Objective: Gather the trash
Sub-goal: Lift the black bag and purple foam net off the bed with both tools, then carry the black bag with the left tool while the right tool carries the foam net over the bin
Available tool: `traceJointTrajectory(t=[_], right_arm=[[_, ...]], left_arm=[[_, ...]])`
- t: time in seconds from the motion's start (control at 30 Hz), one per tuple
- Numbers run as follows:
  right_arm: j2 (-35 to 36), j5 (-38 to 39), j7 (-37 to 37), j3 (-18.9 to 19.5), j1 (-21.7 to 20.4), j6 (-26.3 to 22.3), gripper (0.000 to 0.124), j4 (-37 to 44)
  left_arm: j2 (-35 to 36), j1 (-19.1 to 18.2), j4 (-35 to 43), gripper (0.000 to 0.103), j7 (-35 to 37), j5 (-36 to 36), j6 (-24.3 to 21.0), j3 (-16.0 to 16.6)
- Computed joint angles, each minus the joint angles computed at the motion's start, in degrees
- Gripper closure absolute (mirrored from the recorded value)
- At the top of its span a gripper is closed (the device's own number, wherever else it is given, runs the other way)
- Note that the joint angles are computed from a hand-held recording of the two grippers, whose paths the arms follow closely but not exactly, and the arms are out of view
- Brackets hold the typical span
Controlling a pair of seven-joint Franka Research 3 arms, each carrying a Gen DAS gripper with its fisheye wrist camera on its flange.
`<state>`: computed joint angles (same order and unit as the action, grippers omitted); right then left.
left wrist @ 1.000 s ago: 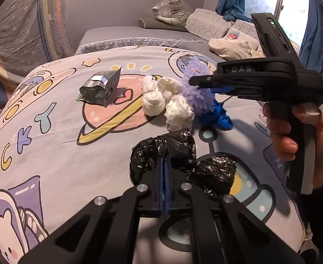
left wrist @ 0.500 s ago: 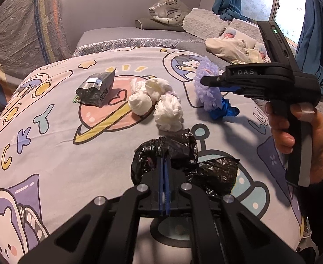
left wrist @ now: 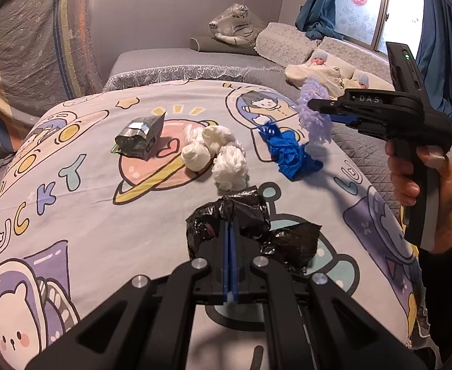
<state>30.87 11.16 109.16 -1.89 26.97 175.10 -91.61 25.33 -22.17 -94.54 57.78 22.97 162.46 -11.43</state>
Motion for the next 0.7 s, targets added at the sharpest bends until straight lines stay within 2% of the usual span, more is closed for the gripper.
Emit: traceJointTrajectory(t=[0.13, 0.4, 0.7], right_arm=[[-2.58, -0.42, 0.17, -1.3, 0.99, 2.35, 0.101, -3.47], [-6.72, -2.0, 2.03, -7.34, 6.44, 6.63, 0.101, -9.41], [-10.78, -0.75, 0.49, -9.87, 9.54, 10.35, 0.101, -15.05]], left_arm=[[-1.22, -0.63, -1.25, 0.102, -1.55, 1.2, 1.29, 0.87], [-4.5, -1.79, -4.11, 0.102, -5.97, 5.87, 3.83, 2.84], [-7.95, -1.96, -6.25, 0.102, -11.87, 11.63, 5.79, 4.07]])
